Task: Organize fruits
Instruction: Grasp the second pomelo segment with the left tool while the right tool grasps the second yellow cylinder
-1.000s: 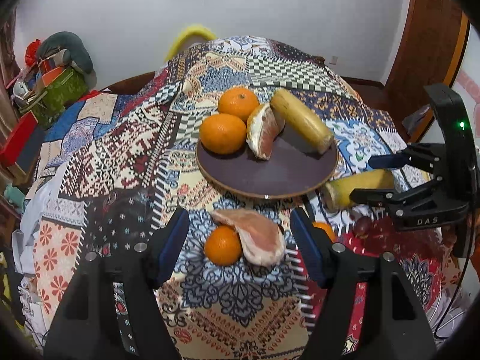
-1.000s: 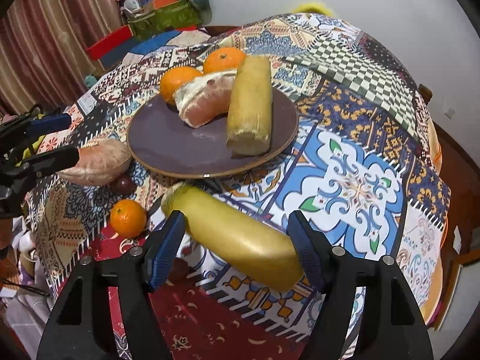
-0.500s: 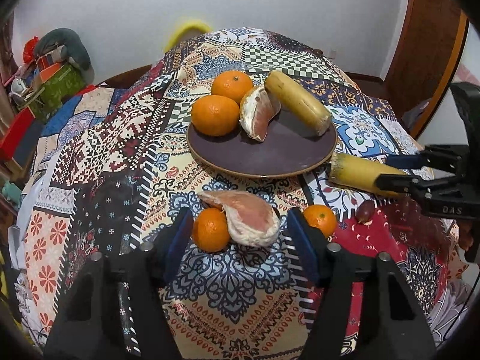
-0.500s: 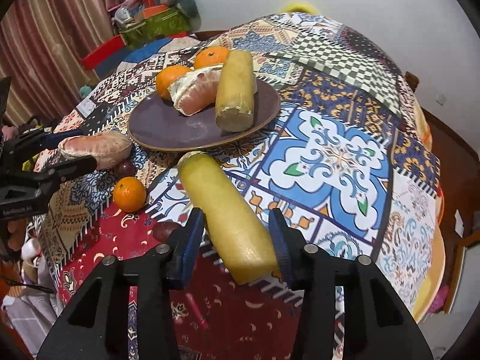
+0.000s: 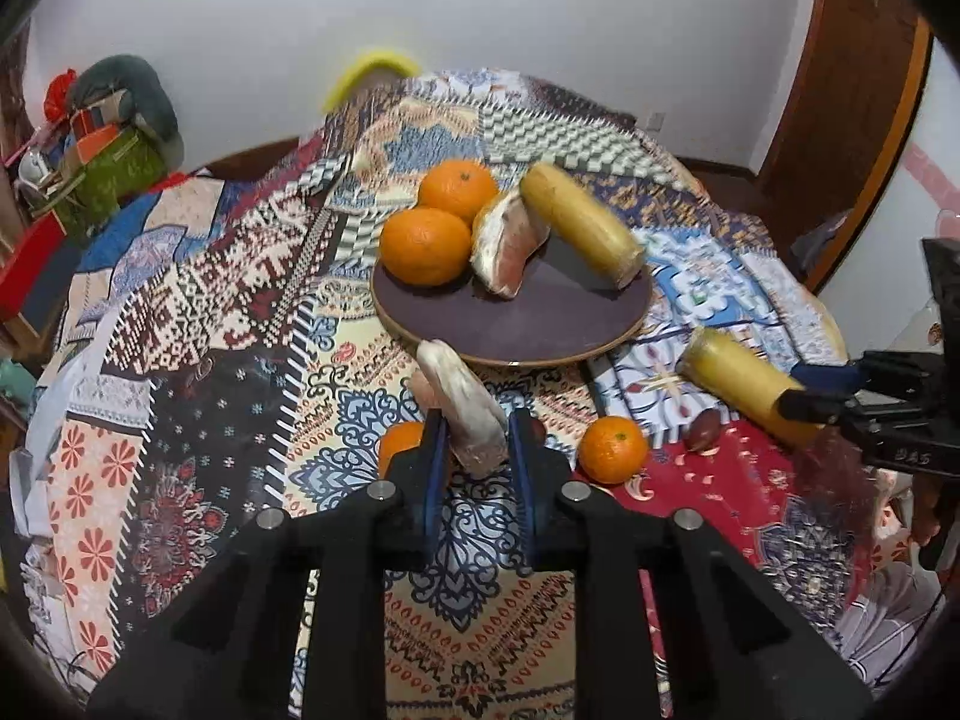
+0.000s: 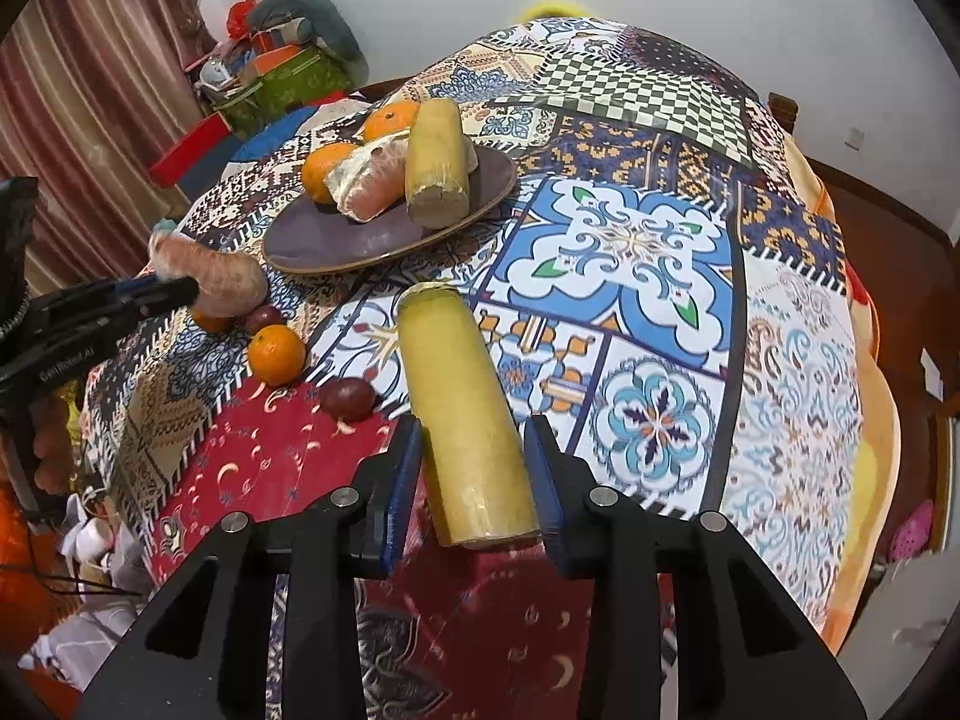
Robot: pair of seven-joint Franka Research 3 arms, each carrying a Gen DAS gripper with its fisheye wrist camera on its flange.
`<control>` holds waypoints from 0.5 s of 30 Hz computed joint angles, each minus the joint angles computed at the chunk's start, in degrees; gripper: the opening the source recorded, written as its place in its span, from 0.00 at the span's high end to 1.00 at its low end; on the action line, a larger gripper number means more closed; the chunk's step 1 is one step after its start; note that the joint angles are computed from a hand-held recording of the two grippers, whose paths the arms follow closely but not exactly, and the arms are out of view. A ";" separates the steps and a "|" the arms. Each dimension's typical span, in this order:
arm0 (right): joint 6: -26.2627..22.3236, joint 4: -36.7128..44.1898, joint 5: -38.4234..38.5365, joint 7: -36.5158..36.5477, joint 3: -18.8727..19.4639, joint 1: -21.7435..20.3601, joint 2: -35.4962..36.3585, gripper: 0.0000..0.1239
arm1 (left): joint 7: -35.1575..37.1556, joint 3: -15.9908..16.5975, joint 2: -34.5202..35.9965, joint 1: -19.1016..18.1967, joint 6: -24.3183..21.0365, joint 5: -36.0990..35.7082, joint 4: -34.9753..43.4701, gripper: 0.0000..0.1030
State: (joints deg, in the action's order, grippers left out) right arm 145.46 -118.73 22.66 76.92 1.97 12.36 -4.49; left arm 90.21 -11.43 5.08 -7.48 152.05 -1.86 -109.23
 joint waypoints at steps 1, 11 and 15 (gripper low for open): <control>0.12 -0.44 -0.02 0.08 0.05 0.04 -0.35 0.74 | 1.32 -0.26 -0.65 0.22 0.17 -1.65 -0.54 0.81; 0.79 -3.05 0.53 1.15 0.25 0.58 -2.59 0.74 | 5.39 1.16 -8.46 -1.39 0.50 -7.83 -9.56 0.81; 1.14 -3.59 0.02 1.80 0.41 0.70 -2.99 0.74 | 7.29 2.51 -10.66 -2.21 -0.85 -11.49 -12.88 0.81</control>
